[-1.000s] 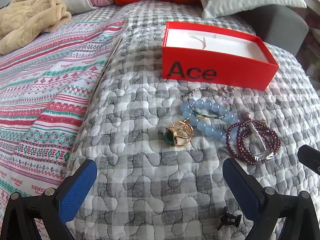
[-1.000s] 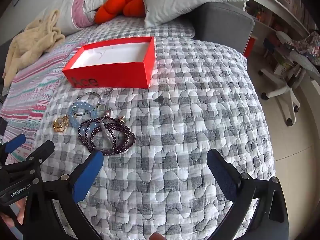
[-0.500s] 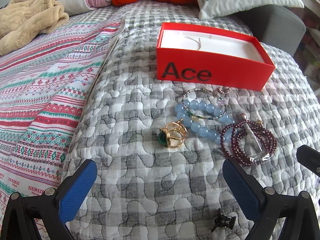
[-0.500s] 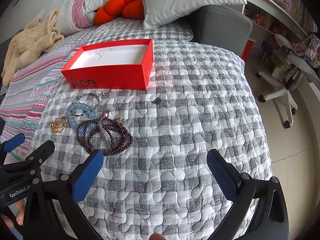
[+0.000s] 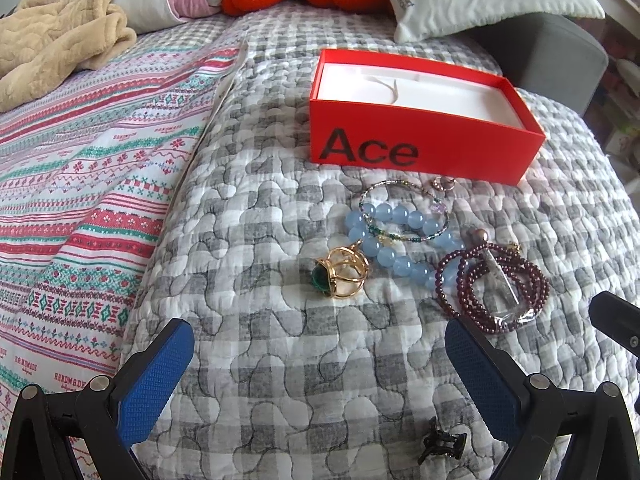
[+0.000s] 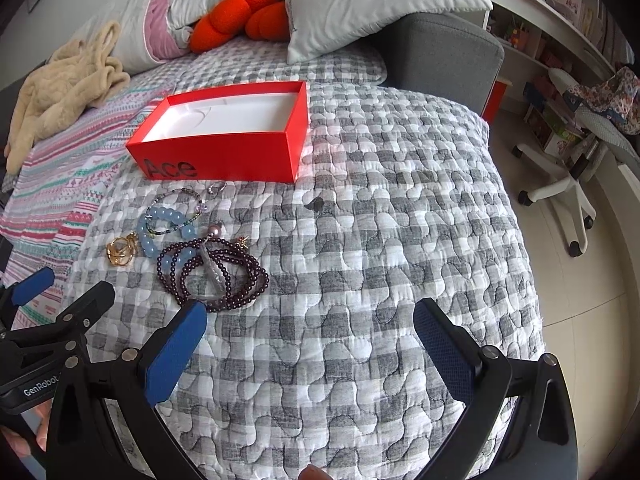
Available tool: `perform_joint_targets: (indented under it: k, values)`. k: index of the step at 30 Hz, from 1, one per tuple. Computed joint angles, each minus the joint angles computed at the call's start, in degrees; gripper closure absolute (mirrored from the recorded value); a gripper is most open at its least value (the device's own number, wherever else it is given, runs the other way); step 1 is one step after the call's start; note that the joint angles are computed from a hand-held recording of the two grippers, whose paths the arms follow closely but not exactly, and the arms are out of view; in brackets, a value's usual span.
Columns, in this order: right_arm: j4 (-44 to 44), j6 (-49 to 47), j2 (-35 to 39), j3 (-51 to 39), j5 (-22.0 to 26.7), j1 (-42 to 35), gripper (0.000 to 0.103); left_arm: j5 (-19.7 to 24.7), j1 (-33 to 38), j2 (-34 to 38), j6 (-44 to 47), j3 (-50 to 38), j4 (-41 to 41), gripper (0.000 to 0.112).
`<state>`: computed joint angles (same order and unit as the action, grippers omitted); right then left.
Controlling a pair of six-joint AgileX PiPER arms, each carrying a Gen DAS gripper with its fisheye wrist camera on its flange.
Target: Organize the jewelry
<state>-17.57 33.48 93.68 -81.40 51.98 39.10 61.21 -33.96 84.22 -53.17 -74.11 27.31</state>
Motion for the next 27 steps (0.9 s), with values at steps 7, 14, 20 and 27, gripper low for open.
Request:
perform_joint_targets:
  k: [7, 14, 20, 27]
  values:
    - [-0.14, 0.07, -0.03, 0.02, 0.05, 0.08, 0.0, -0.01, -0.55, -0.55, -0.51, 0.61, 0.38, 0.009]
    - [-0.27, 0.35, -0.07, 0.05, 0.14, 0.3, 0.0, 0.22, -0.98, -0.43, -0.64, 0.41, 0.46, 0.009]
    - [-0.24, 0.25, -0.05, 0.06, 0.07, 0.23, 0.0, 0.24, -1.08, -0.44, -0.78, 0.44, 0.54, 0.009]
    - [-0.29, 0.35, 0.01, 0.04, 0.04, 0.26, 0.0, 0.25, -1.16, -0.49, -1.01, 0.52, 0.67, 0.009]
